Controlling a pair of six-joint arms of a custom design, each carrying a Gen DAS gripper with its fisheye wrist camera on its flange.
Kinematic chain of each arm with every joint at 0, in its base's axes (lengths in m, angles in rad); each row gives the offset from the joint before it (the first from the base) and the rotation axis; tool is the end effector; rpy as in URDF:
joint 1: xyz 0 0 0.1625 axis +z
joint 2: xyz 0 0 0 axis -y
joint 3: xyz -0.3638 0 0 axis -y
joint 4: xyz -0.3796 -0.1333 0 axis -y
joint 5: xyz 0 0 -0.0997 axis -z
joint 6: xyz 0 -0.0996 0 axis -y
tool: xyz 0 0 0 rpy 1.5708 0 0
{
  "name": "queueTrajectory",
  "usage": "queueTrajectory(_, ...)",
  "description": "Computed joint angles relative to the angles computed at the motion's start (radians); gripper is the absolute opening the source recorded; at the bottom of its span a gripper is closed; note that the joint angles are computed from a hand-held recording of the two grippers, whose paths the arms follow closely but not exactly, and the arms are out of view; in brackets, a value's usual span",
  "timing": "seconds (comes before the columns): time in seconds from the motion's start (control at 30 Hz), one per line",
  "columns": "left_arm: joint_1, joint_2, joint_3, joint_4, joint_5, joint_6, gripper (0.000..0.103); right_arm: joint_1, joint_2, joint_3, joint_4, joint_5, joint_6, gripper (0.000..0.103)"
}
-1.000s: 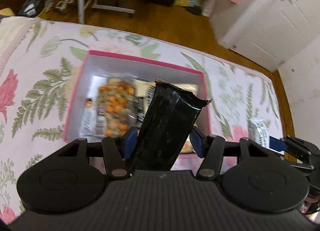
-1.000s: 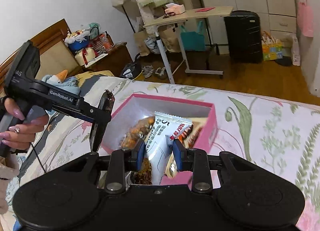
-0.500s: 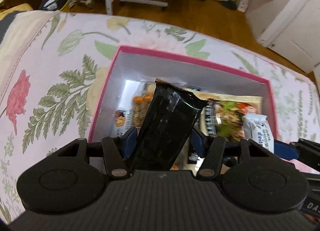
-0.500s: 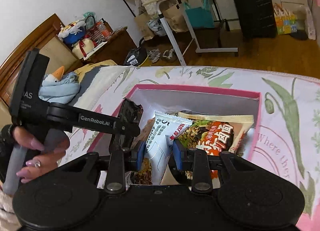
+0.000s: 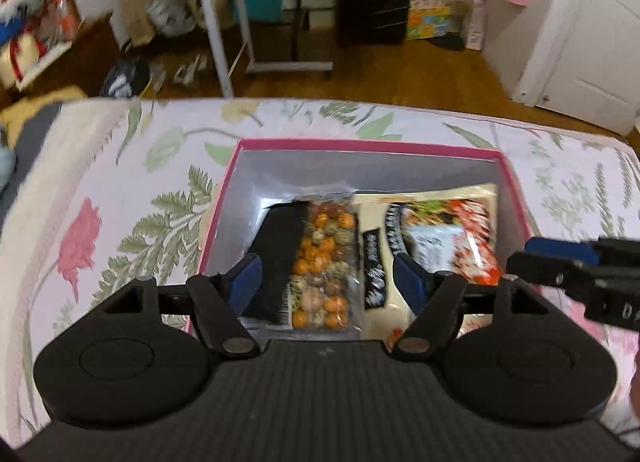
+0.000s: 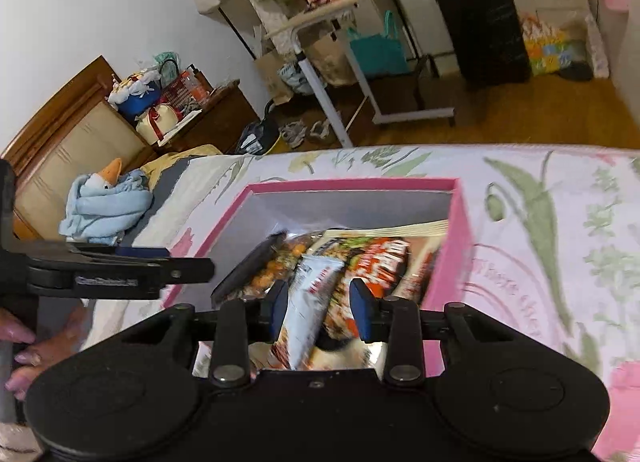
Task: Organize snacks
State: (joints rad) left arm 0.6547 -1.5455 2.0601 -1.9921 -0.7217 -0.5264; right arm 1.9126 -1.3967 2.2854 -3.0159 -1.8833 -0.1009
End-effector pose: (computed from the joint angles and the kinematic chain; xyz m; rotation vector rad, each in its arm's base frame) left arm -0.2166 -0.4286 0.2645 0.5085 2.3180 -0.6250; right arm 0.2432 -0.3773 0.1983 0.4887 -2.7416 0.8415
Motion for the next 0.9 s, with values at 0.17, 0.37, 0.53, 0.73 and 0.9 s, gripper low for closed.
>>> queueTrajectory(0.17, -0.1, -0.063, 0.047, 0.03, -0.004, -0.025, 0.072, 0.06, -0.095, 0.068, -0.022, -0.103, -0.057, 0.04)
queueTrajectory(0.37, -0.192, -0.103, 0.069, 0.069, -0.066, -0.08, 0.072, 0.131, -0.231, 0.116, 0.011, -0.215, -0.057, 0.04)
queueTrajectory(0.53, -0.273, -0.122, 0.075, 0.113, -0.099, -0.147, 0.072, 0.198, -0.328, 0.125, 0.071, -0.324, -0.043, 0.04)
queueTrajectory(0.73, -0.343, -0.116, 0.065, 0.174, -0.135, -0.249, 0.072, 0.279, -0.426, 0.124, 0.195, -0.45, -0.01, 0.04)
queueTrajectory(0.9, -0.392, -0.101, 0.067, 0.206, -0.164, -0.336, 0.072, 0.327, -0.5, 0.139, 0.279, -0.499, 0.012, 0.041)
